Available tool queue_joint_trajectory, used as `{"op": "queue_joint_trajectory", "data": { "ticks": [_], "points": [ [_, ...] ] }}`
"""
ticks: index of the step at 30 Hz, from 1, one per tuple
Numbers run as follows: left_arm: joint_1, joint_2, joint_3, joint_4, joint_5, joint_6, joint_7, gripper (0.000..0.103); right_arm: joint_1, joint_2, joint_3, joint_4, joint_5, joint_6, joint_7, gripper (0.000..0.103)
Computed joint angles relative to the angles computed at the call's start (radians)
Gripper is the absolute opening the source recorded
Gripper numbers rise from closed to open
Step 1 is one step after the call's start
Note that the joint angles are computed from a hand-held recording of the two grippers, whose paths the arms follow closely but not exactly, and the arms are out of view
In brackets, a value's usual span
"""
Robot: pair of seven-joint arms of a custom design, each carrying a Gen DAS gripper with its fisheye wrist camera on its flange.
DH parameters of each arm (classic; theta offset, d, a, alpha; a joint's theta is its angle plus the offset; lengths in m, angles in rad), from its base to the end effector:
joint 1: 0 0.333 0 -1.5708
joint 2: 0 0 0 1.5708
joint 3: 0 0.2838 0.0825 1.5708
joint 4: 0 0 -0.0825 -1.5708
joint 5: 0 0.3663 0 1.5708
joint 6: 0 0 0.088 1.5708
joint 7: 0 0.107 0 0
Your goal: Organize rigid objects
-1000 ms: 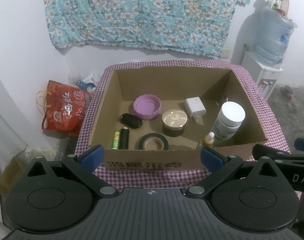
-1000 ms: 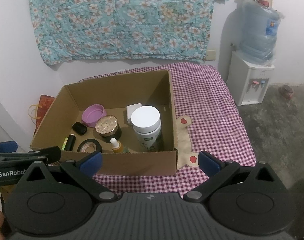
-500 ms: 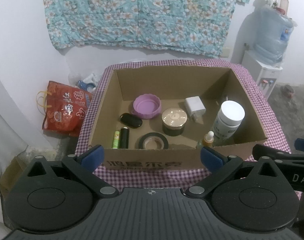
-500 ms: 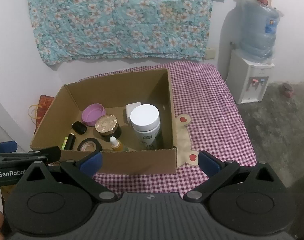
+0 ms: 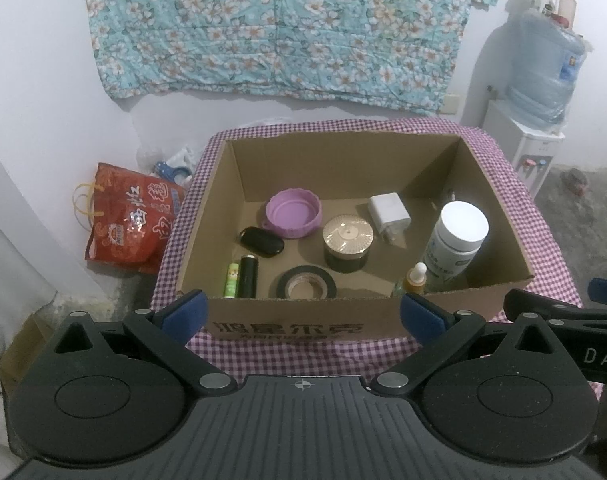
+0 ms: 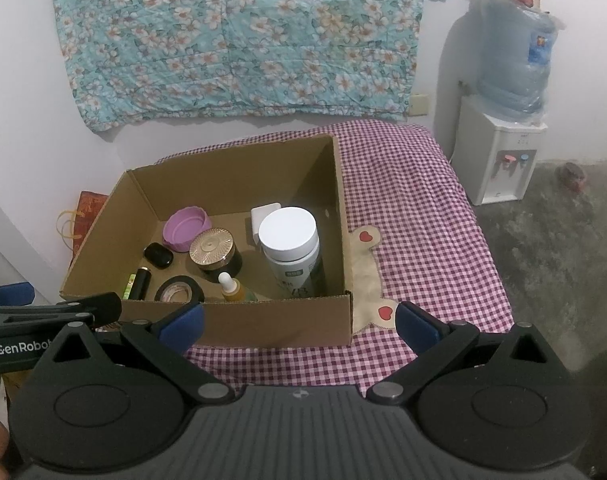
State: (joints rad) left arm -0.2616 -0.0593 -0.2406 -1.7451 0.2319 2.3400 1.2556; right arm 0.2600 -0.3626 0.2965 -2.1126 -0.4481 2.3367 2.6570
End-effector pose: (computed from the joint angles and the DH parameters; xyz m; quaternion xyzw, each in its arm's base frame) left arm 0.5033 -0.2768 0.6292 -0.5600 0.7569 -0.2547 0.2204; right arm 0.4088 0.2679 0.5969 -0.5539 0.7486 -0.2380 0.2759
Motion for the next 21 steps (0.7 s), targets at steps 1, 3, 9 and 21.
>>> {"op": "queue_joint_trajectory", "data": {
  "ticks": [1, 3, 9, 21],
  "points": [
    [0.000, 0.000, 0.000, 0.000, 0.001, 0.000, -0.001, 0.102, 0.000, 0.000, -0.001, 0.000, 0.000, 0.000, 0.000, 0.103],
    [0.000, 0.001, 0.000, 0.001, 0.000, -0.001, -0.001, 0.102, 0.000, -0.002, -0.001, -0.003, 0.001, 0.002, 0.002, 0.103],
    [-0.001, 0.002, 0.000, 0.002, 0.003, -0.001, -0.004, 0.102, -0.001, -0.003, -0.003, -0.004, 0.004, 0.003, -0.003, 0.103],
    [-0.003, 0.002, -0.001, 0.007, 0.004, -0.004, -0.002, 0.102, -0.006, -0.022, 0.002, -0.022, 0.008, 0.005, 0.007, 0.103]
  ]
}}
